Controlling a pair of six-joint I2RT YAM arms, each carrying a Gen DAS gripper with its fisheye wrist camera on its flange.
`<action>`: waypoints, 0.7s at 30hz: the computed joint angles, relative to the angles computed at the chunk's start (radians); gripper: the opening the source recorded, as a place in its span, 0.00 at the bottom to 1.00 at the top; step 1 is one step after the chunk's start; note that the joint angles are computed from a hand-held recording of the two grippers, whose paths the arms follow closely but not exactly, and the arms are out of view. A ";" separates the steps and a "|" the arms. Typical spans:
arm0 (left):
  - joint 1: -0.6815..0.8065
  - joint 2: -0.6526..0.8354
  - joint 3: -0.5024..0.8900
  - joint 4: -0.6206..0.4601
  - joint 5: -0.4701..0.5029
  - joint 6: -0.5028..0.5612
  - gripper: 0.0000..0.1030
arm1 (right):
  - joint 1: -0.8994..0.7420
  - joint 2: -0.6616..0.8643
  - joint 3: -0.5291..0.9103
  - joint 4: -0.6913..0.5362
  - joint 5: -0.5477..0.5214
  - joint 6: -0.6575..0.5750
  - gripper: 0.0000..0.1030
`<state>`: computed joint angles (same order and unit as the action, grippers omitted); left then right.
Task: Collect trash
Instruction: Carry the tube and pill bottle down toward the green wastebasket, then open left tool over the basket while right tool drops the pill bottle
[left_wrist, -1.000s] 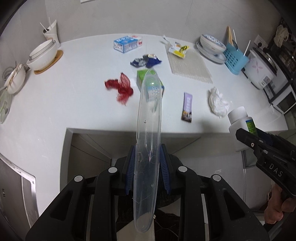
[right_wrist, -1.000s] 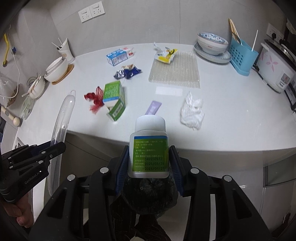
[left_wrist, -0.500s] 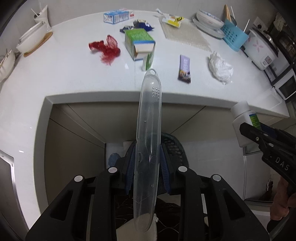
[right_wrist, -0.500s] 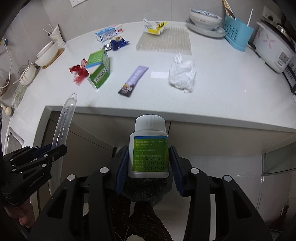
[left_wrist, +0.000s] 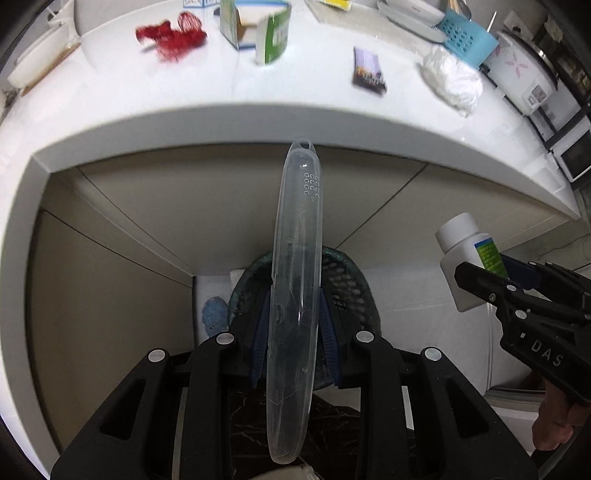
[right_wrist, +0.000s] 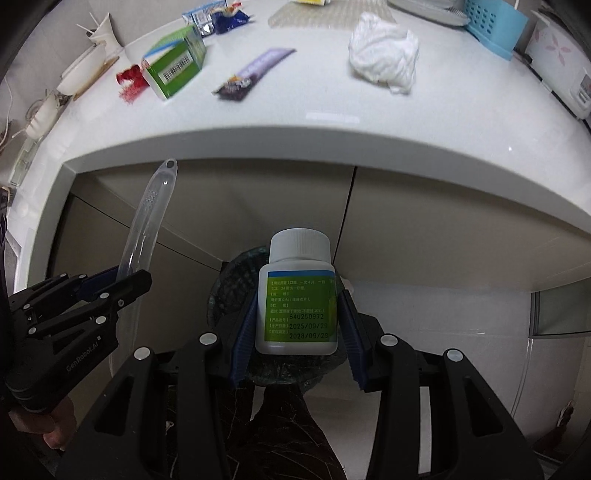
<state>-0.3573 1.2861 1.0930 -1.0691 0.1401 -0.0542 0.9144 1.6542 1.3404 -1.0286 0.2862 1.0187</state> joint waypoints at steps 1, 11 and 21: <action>-0.008 0.001 -0.024 0.024 0.001 -0.008 0.25 | -0.002 0.002 -0.014 0.013 -0.006 0.002 0.40; -0.071 0.011 -0.238 0.252 0.008 -0.055 0.25 | -0.012 0.014 -0.129 0.093 -0.044 0.033 0.40; -0.102 0.007 -0.272 0.290 0.030 -0.070 0.42 | 0.002 -0.013 -0.194 0.107 -0.044 0.083 0.40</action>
<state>-0.4588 1.2930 0.8215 -0.7792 0.1701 -0.1246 0.9161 1.6411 1.1460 -0.9217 0.2418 1.1020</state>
